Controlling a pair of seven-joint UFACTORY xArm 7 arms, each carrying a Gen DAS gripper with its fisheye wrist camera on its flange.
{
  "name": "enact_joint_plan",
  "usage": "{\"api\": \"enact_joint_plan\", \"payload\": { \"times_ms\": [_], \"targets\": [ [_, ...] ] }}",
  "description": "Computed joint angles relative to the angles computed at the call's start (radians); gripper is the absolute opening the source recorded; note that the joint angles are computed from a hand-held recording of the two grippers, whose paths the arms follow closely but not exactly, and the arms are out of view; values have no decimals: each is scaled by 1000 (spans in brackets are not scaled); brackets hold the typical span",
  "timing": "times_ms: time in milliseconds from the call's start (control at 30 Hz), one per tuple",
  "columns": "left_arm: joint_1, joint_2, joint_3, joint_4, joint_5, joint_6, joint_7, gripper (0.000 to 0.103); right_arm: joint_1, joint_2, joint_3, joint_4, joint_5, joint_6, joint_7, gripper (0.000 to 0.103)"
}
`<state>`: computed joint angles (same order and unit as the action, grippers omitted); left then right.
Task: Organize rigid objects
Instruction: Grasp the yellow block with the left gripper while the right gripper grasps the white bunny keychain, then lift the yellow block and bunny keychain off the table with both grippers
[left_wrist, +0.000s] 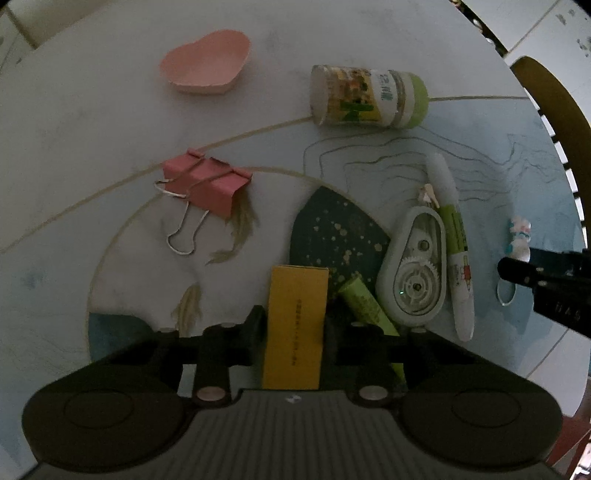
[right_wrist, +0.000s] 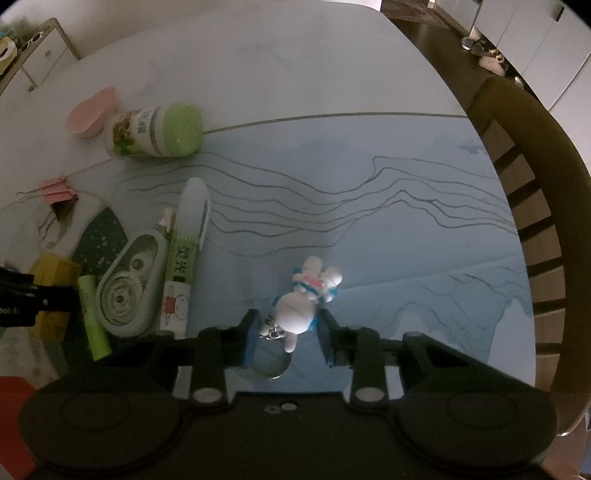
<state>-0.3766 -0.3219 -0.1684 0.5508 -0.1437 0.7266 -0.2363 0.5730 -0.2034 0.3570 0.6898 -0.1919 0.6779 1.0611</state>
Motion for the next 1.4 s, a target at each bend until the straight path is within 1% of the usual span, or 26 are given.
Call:
{"api": "enact_joint_plan", "payload": {
  "times_ms": [167,267,533,567,600,733,867,967,1033,1133,1333,1400],
  "targets": [
    [2,-29,2,-14,9,-1,3,30,3,-31,9,-14,-7,1,31,32],
    [4,-54,8,-20,12,3,14,29,10,-67,10,-25,14,3,23,31],
    [15,-156,33,-45,5,49,74,28,34,-170,53,-27,39,59,38,31],
    [15,-174,36,-51,3,56,83,17,36,-179,57,-26,41,64,41,31],
    [16,-193,35,-58,5,65,87,15,39,-190,63,-25,44,72,47,31],
    [2,-246,46,-67,-27,86,119,14,47,-233,88,-18,47,101,72,31],
    [5,-304,46,-78,-22,118,142,14,57,-267,115,-2,46,134,97,31],
    [-2,-325,62,-81,-41,143,177,14,62,-279,128,3,49,145,113,31],
    [-12,-338,68,-88,-58,141,206,15,65,-284,135,3,51,148,122,31],
    [-11,-343,50,-93,-52,136,215,15,71,-291,140,-2,56,147,133,31],
    [-18,-298,41,-103,-53,98,238,16,86,-304,144,-13,69,143,145,31],
    [-11,-282,26,-105,-34,77,231,16,90,-307,142,-21,75,136,144,31]
  ]
}}
